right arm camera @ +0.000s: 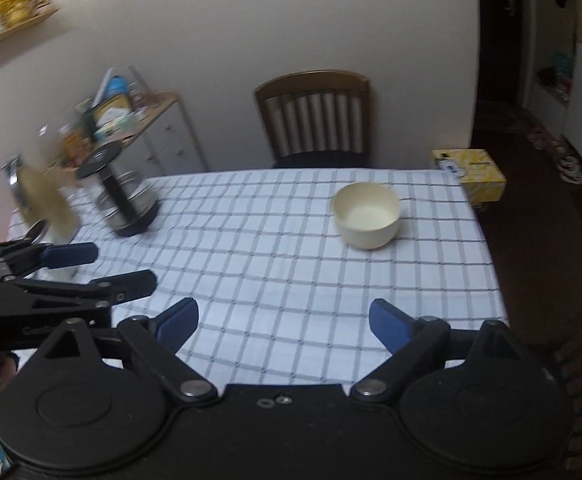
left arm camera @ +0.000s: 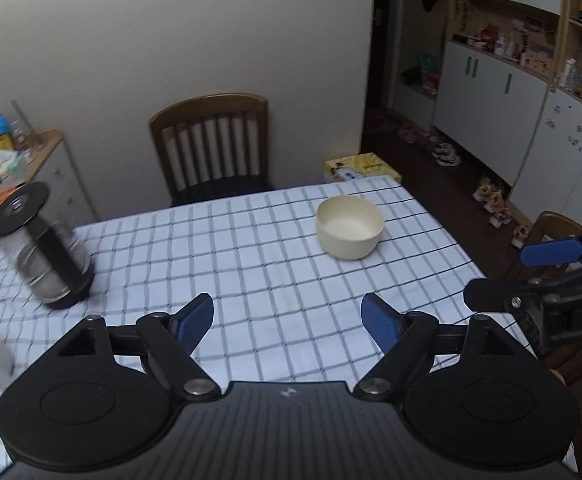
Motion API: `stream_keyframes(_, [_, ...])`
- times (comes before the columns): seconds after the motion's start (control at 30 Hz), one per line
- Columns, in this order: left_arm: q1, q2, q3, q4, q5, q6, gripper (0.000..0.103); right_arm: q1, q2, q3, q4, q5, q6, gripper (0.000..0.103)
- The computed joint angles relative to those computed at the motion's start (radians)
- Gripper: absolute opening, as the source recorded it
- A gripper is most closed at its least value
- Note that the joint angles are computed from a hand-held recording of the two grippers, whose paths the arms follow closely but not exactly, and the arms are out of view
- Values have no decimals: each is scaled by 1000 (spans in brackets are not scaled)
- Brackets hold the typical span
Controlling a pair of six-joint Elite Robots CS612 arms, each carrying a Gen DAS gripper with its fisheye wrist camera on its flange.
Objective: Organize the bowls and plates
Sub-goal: 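Move both grippers to the rim of the cream bowl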
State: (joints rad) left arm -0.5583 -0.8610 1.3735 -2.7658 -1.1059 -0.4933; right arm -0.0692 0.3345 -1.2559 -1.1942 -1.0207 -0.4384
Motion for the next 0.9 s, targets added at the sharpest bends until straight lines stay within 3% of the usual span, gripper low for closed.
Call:
stream_keyframes(0.2, [42,97,-146,15,-103,52,82,10,-34,132,-154,-96,77,93])
stream_keyframes(0.4, [75,197,-304,58,-148,90,93,22,-73,267,-271,-155,118,93])
stream_keyframes(0.7, [127,350,-569,199,-226,7,93,53,-149,499,-404,-256,147,93])
stream_keyframes(0.9, [144,459,-751,336,-240,-36,93,70,-188,628,-466,-314,162,87])
